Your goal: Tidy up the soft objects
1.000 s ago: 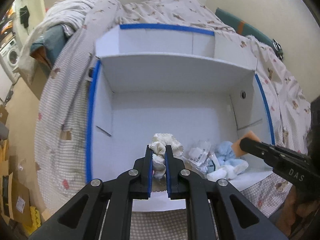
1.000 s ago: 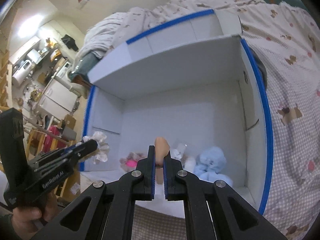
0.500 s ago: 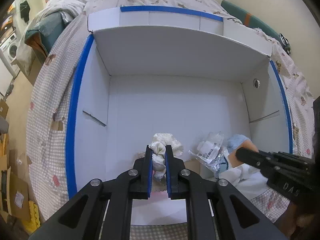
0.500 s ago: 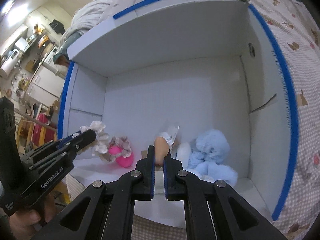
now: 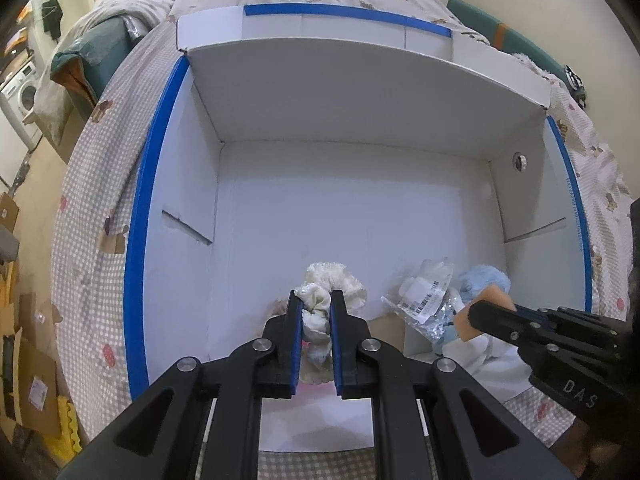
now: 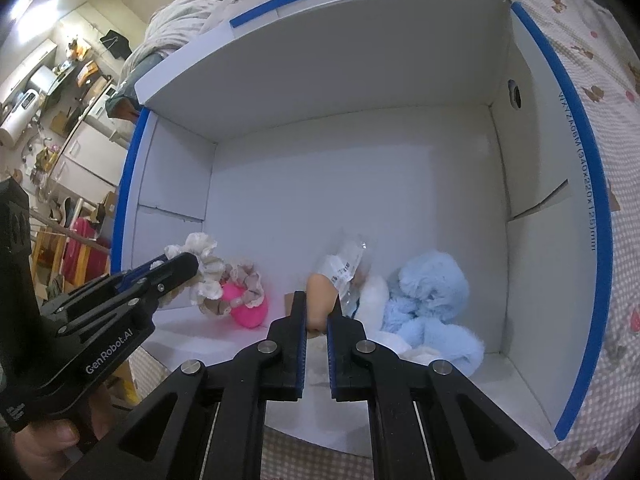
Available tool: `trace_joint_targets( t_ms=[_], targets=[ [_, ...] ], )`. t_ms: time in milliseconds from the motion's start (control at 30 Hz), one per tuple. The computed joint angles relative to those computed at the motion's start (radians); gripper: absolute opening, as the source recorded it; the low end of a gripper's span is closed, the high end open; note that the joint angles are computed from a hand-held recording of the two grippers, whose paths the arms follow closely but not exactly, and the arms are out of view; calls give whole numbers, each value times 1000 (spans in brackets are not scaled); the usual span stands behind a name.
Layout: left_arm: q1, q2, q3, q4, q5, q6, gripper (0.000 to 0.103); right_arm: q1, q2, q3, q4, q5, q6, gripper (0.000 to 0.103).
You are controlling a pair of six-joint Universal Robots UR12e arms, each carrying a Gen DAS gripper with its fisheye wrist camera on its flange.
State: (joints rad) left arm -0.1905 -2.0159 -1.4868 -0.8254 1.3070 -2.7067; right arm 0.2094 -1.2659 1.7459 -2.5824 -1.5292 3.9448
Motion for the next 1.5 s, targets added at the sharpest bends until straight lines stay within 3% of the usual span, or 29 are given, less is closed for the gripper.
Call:
trace_joint_targets(
  t_ms=[400,533,600,667,833,933,1100,1167,1300,1367,1500],
  targets=[
    [2,3,11,-46,-17,2,17,-4,-5,11,-27,1,21,12],
    [4,5,11,-52,-30,6,26,-6,-11,21,-36,-3,36,19],
    [2,7,7,-37,-21,1,36,-7,-13,26,-45,-2,53,34],
    [1,8,4,-17,-18,-2,53,-11,-17,39,-84,5,81,82],
    [-2,13,-7,27,7,3,55,-11,-26,56,-159,-16,108,84],
    [-7,19,-25,90,49,-14,55,-8,-26,55,-159,-32,105,101],
    [19,34,-30,72,-20,-17,57,-1,-28,51,-158,-51,107,102],
    [30,43,-31,59,-45,-23,72,4,-34,55,-177,-74,120,103],
    [51,59,-27,33,-80,-63,86,16,-48,73,-269,-122,149,103],
    [65,71,-41,64,-107,-77,94,29,-57,72,-278,-176,149,103],
    [87,104,-105,201,-115,-98,96,63,-71,71,-279,-282,123,103]
  ],
)
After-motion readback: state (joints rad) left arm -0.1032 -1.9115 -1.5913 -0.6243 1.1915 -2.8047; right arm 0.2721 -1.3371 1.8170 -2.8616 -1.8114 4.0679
